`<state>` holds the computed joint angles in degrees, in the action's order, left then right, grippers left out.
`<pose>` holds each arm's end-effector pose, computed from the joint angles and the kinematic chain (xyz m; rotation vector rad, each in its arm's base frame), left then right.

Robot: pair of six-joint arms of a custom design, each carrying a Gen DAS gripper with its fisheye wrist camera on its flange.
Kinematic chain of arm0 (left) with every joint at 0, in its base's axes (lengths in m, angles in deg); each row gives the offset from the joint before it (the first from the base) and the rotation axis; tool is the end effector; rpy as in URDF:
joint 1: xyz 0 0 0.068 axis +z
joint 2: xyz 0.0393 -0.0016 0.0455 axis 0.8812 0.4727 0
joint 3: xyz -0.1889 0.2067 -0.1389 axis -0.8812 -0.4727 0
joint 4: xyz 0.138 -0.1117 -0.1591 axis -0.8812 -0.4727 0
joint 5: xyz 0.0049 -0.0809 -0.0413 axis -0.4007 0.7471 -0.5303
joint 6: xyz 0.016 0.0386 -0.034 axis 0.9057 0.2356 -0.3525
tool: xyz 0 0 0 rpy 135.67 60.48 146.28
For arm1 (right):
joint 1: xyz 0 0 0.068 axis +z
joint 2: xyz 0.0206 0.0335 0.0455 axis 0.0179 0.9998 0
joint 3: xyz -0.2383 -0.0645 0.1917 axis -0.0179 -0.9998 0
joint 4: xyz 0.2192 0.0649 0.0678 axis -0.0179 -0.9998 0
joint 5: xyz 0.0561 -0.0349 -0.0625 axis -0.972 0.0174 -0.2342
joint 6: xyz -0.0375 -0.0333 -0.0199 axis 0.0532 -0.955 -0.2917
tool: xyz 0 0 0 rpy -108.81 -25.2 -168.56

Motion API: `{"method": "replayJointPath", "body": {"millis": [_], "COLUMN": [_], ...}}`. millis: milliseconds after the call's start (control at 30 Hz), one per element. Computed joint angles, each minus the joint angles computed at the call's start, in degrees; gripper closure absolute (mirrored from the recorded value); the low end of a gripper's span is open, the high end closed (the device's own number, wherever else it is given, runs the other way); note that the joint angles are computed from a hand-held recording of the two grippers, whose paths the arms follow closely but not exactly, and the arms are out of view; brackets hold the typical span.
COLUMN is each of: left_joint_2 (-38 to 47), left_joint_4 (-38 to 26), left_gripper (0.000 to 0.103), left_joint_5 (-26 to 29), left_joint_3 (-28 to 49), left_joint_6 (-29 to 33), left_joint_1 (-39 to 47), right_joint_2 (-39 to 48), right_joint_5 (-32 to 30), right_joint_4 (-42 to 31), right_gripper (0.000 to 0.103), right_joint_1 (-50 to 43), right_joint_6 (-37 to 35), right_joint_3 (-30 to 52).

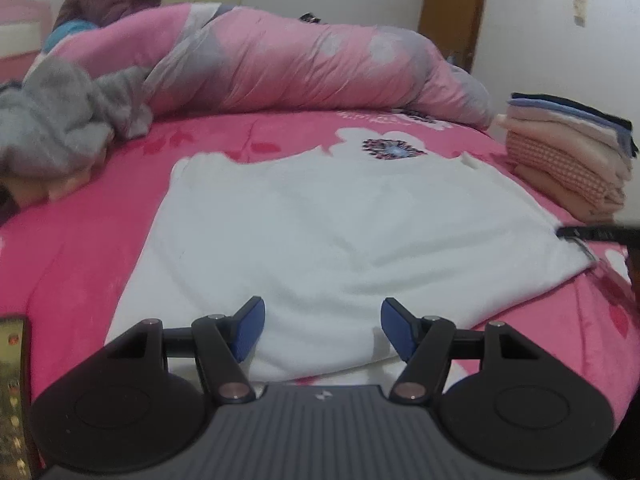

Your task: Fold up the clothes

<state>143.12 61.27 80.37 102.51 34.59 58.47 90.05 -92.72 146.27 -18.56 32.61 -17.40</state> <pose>0.2597 -0.0243 0.0945 0.2208 2.2034 -0.3146 0.2833 -0.0877 0.0565 0.0303 2.1835 0.1210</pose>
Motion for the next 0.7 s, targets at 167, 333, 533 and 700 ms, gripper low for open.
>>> {"method": "replayJointPath", "body": {"millis": [167, 333, 533, 700], "left_joint_2": [1.3, 1.0, 1.2, 1.2], "left_joint_4": [2.5, 2.5, 2.9, 2.4], "left_gripper": [0.037, 0.037, 0.037, 0.037], "left_joint_5": [1.5, -1.1, -1.9, -2.5], "left_joint_3": [-0.6, -0.8, -1.1, -0.6], "left_joint_6": [-0.4, -1.0, 0.0, 0.2], "left_joint_1": [1.3, -0.2, -0.6, -1.0], "right_joint_2": [-2.6, -2.2, 4.2, 0.8], "right_joint_5": [-4.0, -8.4, -5.9, -8.3], "right_joint_4": [-1.3, -2.1, -12.7, -5.8], "right_gripper": [0.083, 0.084, 0.091, 0.092], "right_joint_1": [-10.3, -3.3, -5.5, -10.5], "right_joint_6": [7.1, 9.0, 13.5, 15.0], "right_joint_3": [-0.5, 4.4, 15.3, 8.6]}}
